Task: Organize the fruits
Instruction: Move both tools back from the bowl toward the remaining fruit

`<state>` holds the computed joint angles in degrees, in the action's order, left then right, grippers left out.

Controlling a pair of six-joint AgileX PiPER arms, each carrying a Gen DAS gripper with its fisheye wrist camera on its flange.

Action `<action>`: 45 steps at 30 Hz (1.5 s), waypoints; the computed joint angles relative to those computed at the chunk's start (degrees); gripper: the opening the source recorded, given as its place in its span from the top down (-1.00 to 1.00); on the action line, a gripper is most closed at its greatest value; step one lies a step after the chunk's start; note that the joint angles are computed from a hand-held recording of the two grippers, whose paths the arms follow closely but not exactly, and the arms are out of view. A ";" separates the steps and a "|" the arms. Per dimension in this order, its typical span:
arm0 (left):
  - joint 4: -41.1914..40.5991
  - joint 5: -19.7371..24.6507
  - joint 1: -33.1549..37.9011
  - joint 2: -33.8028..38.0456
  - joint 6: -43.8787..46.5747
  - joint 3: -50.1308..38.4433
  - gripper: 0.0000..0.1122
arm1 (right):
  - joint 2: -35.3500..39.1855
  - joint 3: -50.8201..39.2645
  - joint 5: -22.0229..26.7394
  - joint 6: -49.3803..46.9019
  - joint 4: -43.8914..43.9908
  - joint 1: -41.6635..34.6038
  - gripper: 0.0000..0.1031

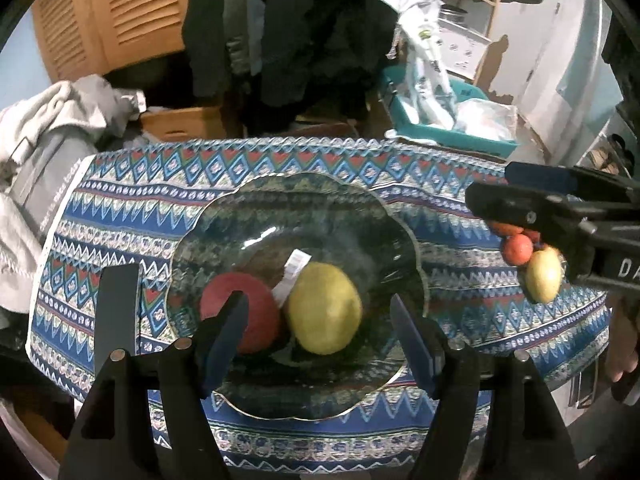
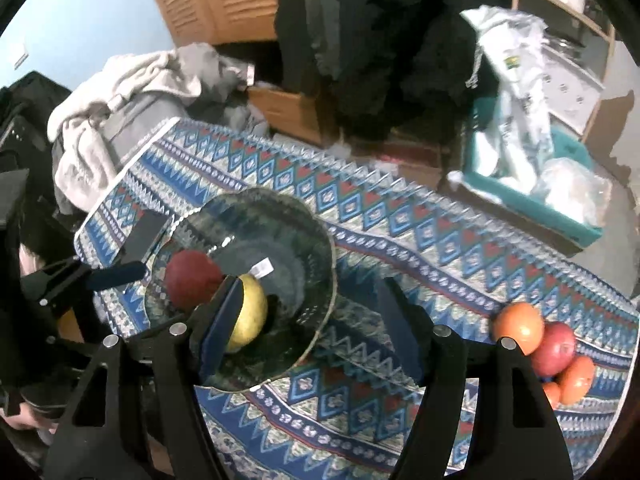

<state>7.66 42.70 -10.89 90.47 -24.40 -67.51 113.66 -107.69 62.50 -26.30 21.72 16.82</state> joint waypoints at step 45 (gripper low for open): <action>5.29 12.57 -19.72 13.39 -5.58 -30.84 -0.54 | -10.21 2.96 -0.40 -11.29 6.77 -31.55 -0.50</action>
